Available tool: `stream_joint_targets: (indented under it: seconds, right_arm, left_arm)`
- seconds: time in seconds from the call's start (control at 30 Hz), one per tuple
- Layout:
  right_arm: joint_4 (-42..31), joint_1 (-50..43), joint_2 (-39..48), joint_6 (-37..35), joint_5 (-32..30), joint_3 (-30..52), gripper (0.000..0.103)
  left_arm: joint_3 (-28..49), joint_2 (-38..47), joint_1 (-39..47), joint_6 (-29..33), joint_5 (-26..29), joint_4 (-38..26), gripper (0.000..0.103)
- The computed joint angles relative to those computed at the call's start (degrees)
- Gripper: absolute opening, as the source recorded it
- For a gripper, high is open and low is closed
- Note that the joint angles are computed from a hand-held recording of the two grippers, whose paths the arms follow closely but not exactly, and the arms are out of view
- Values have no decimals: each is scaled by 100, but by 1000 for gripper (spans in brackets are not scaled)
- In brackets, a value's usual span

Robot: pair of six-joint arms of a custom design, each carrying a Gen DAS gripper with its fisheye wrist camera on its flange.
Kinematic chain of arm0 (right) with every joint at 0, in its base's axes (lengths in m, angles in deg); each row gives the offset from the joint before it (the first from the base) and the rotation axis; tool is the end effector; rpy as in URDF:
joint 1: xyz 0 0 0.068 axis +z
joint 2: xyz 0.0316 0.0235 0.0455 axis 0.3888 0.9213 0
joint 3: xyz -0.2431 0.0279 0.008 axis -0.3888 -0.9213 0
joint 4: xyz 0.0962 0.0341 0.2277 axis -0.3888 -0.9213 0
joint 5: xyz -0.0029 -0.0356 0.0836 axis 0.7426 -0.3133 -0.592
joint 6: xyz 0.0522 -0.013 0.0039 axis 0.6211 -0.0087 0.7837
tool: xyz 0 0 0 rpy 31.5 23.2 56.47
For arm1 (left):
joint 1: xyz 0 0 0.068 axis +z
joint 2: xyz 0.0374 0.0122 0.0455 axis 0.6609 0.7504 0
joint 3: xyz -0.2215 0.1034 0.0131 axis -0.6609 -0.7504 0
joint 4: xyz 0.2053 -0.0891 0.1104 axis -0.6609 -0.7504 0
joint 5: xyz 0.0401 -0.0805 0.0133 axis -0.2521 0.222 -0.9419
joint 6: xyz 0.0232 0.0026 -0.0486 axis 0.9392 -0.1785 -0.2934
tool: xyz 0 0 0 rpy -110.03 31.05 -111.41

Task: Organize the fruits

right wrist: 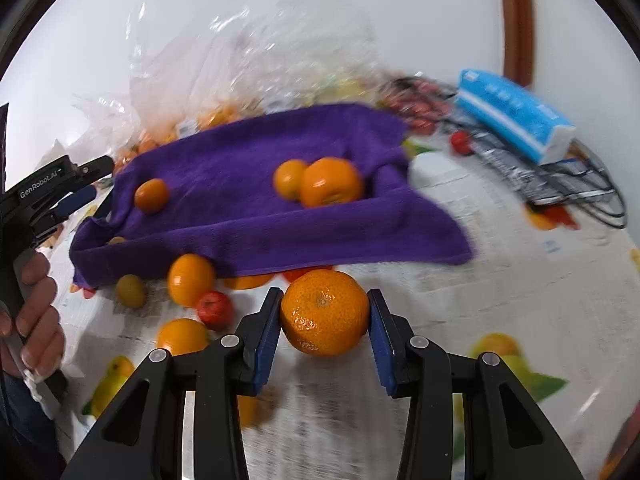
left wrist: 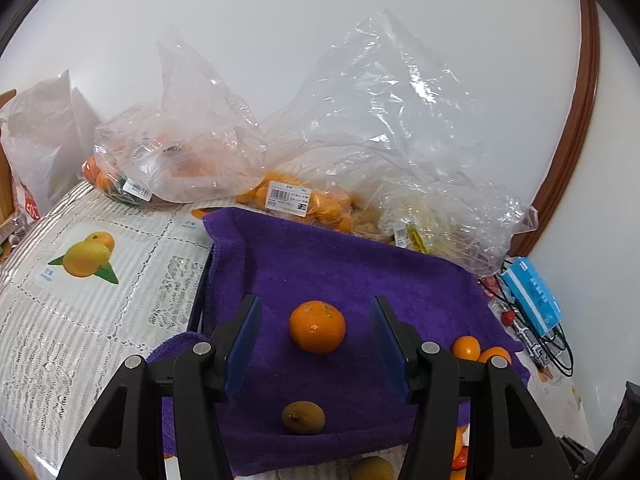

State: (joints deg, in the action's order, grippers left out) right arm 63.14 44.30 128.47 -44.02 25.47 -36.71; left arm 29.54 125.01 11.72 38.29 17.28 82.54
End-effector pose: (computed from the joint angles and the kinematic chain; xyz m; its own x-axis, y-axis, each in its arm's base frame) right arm 0.2168 0.0771 -0.0283 -0.7282 0.1461 -0.6696 0.0770 0.9883 0.1319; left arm 0.3048 -0.1652 0.0170 -0.5707 -0.2195 -0.7913 0.0661 0.9482 -0.3107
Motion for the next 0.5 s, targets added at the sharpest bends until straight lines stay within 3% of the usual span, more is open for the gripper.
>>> stream_joint_targets:
  seconds: [0.23,0.37,0.5]
  right_arm:
    - [486,-367,92,-195,307,-687,42]
    - [957,-563,292,-144,108,-893,42]
    - [1294,-650,392,-212,-146,-954,42]
  left_arm:
    - [99,88,-257,125,-249,-108,54]
    - [-53,55,-529,199,-658,-4,54]
    - [-343,-53,-715,74,-684,136,54]
